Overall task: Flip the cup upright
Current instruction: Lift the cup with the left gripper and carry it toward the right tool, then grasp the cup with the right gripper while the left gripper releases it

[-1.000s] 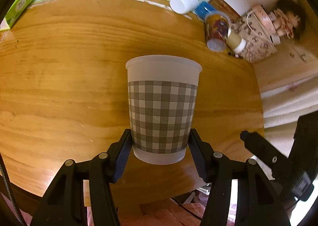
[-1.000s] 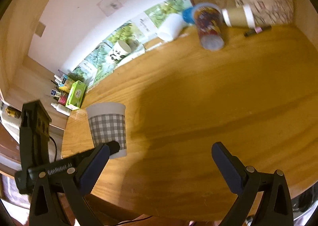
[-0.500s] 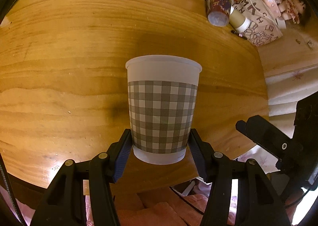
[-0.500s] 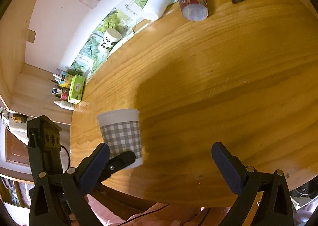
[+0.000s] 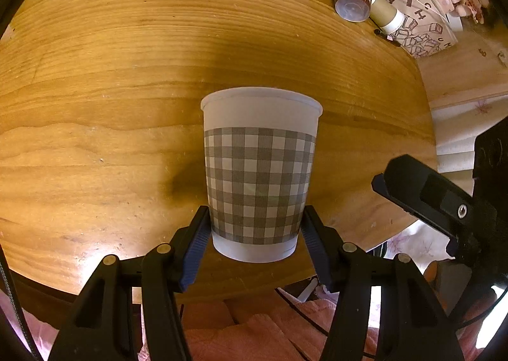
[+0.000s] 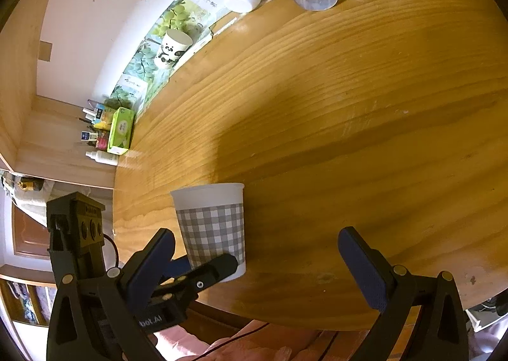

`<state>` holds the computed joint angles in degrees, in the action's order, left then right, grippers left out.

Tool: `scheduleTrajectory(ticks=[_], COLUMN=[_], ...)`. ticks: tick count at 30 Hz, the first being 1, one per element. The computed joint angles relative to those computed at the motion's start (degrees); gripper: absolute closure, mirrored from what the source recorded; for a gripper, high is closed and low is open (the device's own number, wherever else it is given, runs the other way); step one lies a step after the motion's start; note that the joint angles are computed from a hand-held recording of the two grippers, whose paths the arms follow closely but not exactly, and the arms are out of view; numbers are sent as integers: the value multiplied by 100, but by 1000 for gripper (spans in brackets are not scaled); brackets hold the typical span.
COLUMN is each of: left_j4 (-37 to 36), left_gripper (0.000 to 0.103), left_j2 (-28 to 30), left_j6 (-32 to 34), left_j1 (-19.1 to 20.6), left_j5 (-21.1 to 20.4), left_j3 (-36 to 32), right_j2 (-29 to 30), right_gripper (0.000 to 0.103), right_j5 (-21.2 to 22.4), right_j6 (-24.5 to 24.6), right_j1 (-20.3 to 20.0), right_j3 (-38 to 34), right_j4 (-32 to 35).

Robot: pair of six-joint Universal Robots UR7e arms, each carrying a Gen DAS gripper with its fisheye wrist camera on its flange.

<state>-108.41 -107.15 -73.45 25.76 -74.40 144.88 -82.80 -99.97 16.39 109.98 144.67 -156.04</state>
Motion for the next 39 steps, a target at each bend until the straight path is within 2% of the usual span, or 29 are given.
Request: scheduleTrajectory(ticks=[2,4,7,17,30,39], left_j4=[25,121,186,750,1414,2280], left_gripper=[38,30,27,24,23,23], left_j2=[40,-70,-213,-433,-638,-1155], left_j6=[19,5,67,219,870,584], left_j1=[6,-35,-40,-91,-204,-253], left_j5=[-32,-70,-153,-111,-230,-115], left_j3=[-28,-15,-10,-199,-511,-673], right_j2=[66,103,212,596,1329,1908], right_gripper=[0,0,0,0,0,1], right_j5=[36,68,125,236,318,388], right_j6=[-7,-8,11,173,381,386], right_j1=[-8,-13,-22,14,88,322], right_j3=[-37,-50,-104,-219,-550,-985], right_j4=[-3,14,48,-71,-28,247])
